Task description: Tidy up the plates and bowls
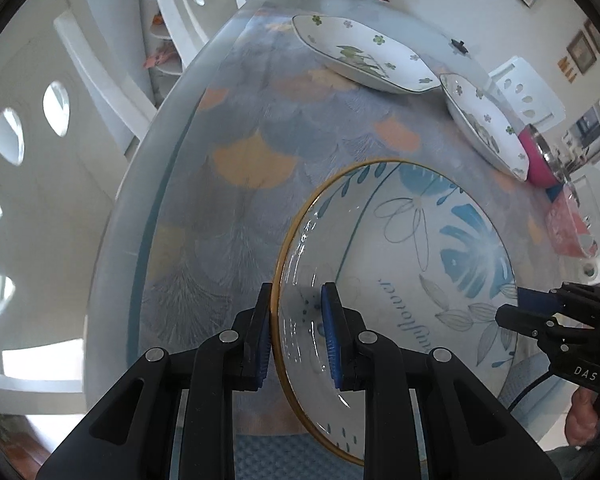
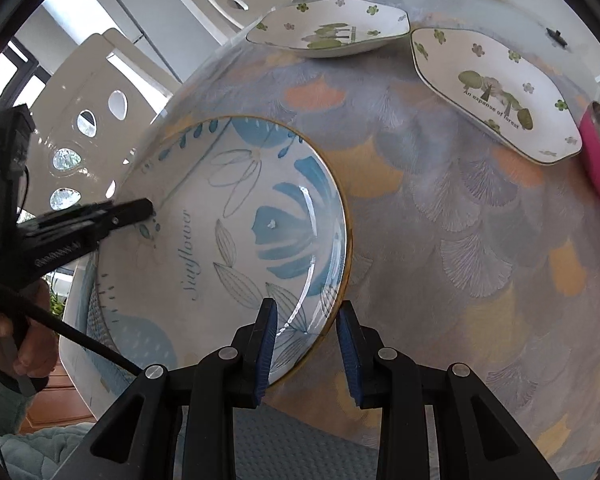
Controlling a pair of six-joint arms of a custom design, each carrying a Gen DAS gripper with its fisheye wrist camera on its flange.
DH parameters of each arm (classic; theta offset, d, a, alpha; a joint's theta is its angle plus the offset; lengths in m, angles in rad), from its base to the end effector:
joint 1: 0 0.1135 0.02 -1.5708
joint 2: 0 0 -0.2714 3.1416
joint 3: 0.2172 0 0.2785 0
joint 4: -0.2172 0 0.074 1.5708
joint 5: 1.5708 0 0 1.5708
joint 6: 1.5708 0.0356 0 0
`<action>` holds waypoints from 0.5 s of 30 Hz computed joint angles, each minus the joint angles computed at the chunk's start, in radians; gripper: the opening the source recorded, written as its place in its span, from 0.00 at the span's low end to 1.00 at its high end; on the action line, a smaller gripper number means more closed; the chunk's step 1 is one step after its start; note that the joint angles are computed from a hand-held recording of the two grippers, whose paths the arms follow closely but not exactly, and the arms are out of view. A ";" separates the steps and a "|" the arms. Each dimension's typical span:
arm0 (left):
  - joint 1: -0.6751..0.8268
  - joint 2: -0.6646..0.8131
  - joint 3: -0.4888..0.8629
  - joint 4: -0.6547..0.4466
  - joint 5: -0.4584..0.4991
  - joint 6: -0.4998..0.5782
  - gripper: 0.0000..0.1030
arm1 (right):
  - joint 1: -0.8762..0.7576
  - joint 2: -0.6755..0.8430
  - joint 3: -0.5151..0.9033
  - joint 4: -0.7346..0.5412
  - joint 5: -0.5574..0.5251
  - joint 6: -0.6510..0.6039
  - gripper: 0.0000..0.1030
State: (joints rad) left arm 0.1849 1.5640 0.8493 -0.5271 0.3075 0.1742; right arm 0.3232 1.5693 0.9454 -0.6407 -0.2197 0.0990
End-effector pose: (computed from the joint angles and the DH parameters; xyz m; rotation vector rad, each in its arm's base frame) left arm 0.2947 0.0442 0.1498 0.0560 2.7458 -0.3373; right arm 0.2897 0.1052 0.1710 -0.3685 2.8381 0.4011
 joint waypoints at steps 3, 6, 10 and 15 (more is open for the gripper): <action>-0.007 -0.014 -0.007 0.000 -0.012 0.008 0.19 | 0.000 0.006 0.011 -0.008 0.004 0.001 0.29; -0.014 -0.033 -0.011 -0.007 -0.034 0.024 0.19 | -0.005 -0.028 -0.016 -0.012 -0.005 0.014 0.29; -0.006 -0.086 -0.026 -0.012 -0.042 0.038 0.20 | -0.003 -0.076 -0.032 -0.017 0.007 0.036 0.29; -0.004 -0.194 -0.047 -0.030 -0.044 0.052 0.20 | 0.001 -0.159 -0.039 -0.053 0.056 0.065 0.29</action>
State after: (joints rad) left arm 0.1806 1.3700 0.8025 -0.5569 0.2636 0.2267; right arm 0.3240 1.4105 0.9061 -0.6940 -0.1634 0.1636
